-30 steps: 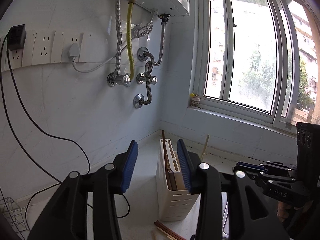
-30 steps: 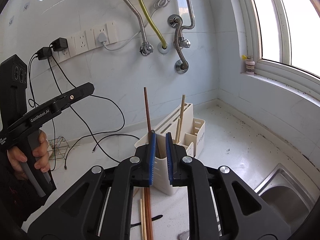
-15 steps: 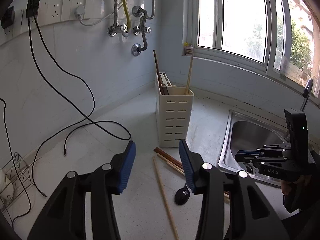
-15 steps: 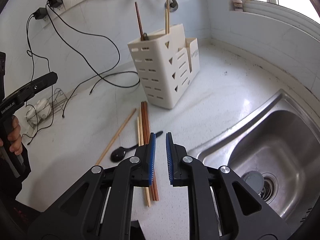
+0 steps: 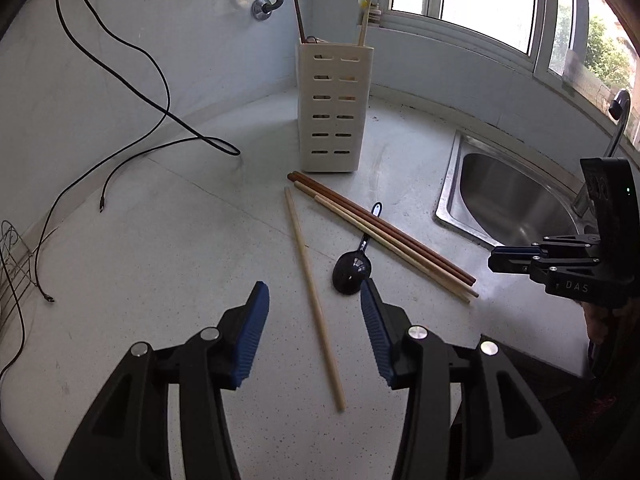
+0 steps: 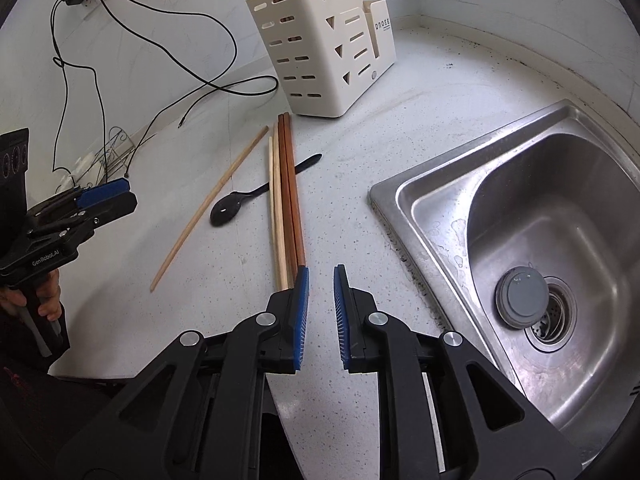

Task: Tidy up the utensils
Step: 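Move both open tools back toward the remaining chopsticks on the counter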

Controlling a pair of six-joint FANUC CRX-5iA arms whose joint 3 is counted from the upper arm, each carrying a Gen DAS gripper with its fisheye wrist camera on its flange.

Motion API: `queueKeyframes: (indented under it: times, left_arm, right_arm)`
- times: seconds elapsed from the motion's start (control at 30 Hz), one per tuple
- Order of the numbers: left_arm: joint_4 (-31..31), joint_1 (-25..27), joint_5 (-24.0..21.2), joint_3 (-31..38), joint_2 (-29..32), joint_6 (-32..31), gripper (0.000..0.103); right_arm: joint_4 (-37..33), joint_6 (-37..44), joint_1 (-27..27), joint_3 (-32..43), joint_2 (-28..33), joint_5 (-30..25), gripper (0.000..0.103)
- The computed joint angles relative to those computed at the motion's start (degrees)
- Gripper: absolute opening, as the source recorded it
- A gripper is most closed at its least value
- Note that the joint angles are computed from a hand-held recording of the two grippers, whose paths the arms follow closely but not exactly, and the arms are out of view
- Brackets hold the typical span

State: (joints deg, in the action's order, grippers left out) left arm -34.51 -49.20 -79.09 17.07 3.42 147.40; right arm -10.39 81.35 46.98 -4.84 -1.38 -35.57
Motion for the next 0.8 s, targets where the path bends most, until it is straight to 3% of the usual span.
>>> queueKeyframes:
  times: [0.3,0.8]
  left_arm:
    - [5.3,1.2,0.9,-3.2,0.2,-0.1,0.047]
    - [7.8,1.8,1.4,-5.1,0.3,0.0,0.047]
  right_arm:
    - [-2.1,4.0,0.1,2.6,2.5,-3.0,0.013]
    - [0.1,3.8,0.5,3.1,3.8,-3.2,0.013]
